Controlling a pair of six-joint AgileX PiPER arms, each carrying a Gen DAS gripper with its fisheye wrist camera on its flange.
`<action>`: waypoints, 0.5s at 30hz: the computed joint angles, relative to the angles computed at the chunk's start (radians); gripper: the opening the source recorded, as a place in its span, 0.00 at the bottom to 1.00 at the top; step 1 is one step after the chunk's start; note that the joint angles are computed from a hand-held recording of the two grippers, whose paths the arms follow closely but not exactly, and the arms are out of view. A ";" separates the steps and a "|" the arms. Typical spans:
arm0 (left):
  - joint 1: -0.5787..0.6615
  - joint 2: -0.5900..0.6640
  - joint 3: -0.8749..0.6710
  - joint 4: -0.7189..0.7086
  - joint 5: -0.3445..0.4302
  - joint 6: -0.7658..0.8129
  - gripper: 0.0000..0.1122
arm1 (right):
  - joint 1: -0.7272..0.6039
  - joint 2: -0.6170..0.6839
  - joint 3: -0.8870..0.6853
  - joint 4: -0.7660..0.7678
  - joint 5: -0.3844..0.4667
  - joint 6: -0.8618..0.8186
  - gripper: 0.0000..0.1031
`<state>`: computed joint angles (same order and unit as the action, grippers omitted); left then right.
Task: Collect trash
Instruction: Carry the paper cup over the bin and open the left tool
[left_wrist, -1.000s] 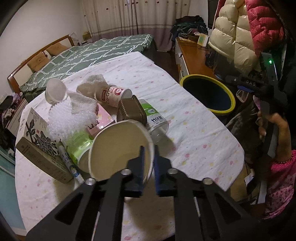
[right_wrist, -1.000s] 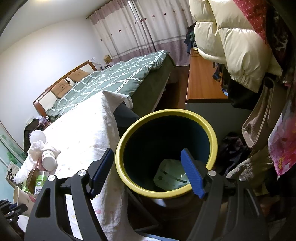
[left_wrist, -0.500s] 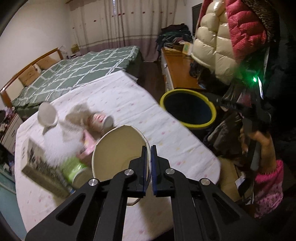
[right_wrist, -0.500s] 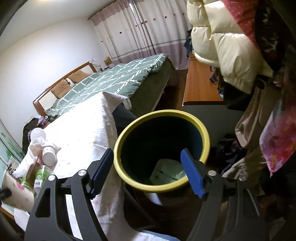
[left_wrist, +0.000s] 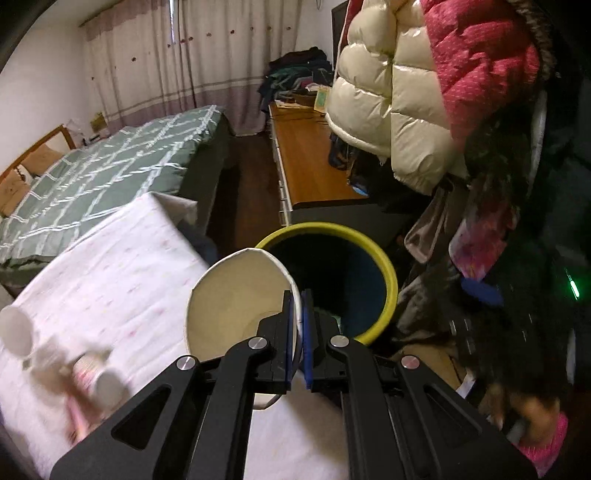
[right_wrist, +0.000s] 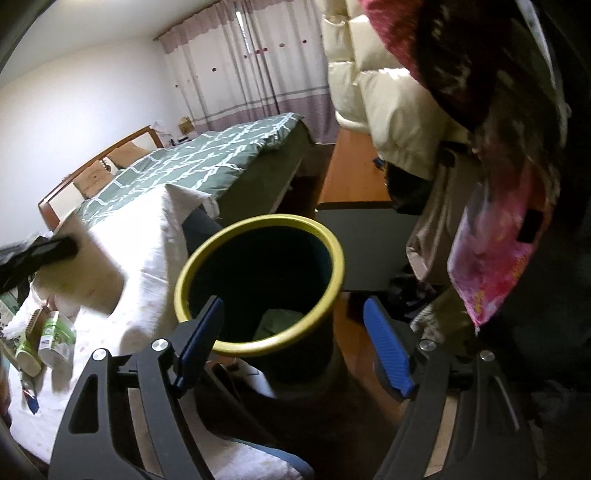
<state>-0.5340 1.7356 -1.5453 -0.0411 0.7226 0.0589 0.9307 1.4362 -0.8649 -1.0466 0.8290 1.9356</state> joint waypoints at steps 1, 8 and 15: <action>-0.007 0.058 -0.066 -0.001 0.020 -0.012 0.05 | -0.002 -0.004 0.009 0.000 -0.006 0.004 0.72; -0.050 0.368 -0.420 0.036 0.144 -0.088 0.05 | -0.038 -0.018 0.055 0.009 -0.062 0.008 0.72; -0.072 0.495 -0.537 0.067 0.192 -0.136 0.39 | -0.057 -0.030 0.091 0.005 -0.092 0.033 0.72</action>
<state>-0.6056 2.2301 -2.0823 0.0262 0.9142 -0.0774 0.8738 1.4058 -0.7740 -1.0414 0.7369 1.9684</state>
